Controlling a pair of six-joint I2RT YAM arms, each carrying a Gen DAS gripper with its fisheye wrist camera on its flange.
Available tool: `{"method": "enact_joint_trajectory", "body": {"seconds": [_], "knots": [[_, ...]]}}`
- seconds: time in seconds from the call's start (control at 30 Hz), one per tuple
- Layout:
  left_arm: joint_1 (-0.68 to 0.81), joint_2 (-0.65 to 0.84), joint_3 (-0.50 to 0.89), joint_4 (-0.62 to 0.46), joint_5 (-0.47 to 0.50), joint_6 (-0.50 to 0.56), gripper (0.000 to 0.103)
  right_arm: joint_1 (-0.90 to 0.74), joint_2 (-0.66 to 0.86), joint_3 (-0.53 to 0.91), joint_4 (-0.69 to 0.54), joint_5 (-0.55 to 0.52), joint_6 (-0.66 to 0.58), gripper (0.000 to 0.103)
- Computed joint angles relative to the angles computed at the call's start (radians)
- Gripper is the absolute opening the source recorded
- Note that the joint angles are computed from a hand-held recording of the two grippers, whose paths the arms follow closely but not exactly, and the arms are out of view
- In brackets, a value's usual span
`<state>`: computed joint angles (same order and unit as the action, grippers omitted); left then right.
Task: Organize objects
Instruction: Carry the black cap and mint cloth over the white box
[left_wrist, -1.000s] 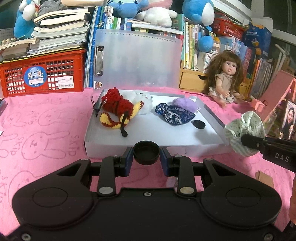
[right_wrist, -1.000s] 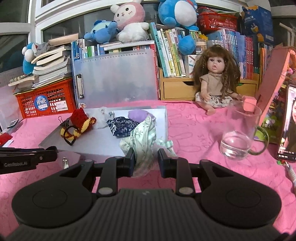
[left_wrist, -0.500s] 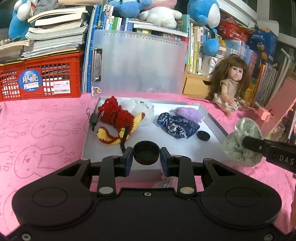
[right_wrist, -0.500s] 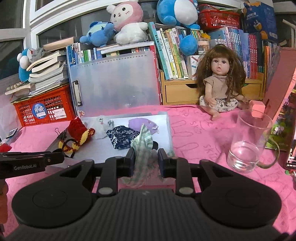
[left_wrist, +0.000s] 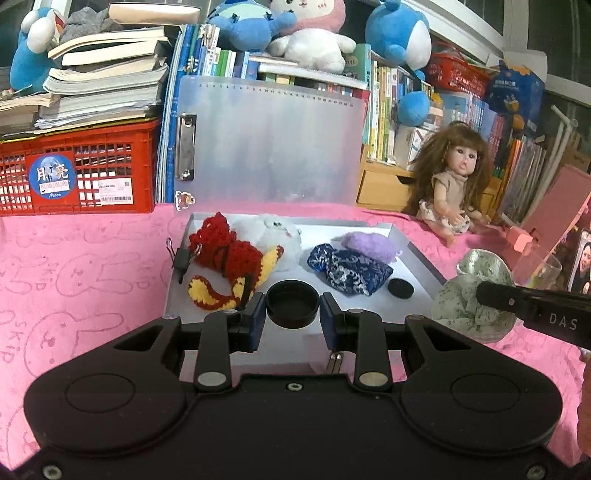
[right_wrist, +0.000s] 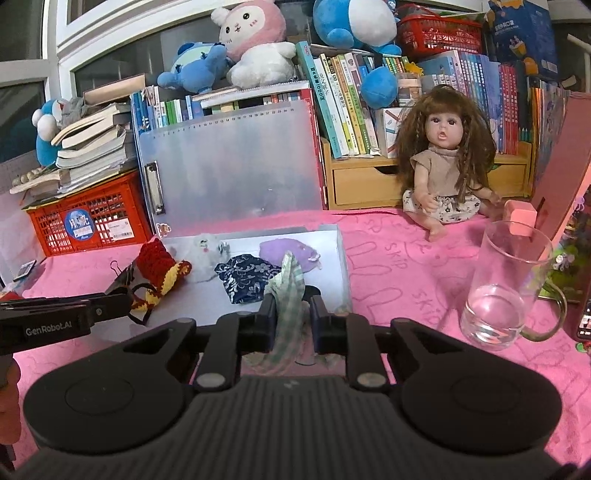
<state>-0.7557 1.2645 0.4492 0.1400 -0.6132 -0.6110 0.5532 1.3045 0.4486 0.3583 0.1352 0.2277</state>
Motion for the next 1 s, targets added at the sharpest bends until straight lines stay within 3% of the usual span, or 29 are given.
{"method": "enact_joint_trajectory", "body": {"seconds": [0.57,1.0], "knots": [[0.072,0.019,0.022,0.006,0.038,0.018,0.03,-0.068,0.013,0.034,-0.002,-0.097,0.043,0.021],[0.163,0.108,0.026,0.109,0.113,0.061,0.03,-0.103,0.133,0.14,-0.028,-0.153,0.067,0.021]]}}
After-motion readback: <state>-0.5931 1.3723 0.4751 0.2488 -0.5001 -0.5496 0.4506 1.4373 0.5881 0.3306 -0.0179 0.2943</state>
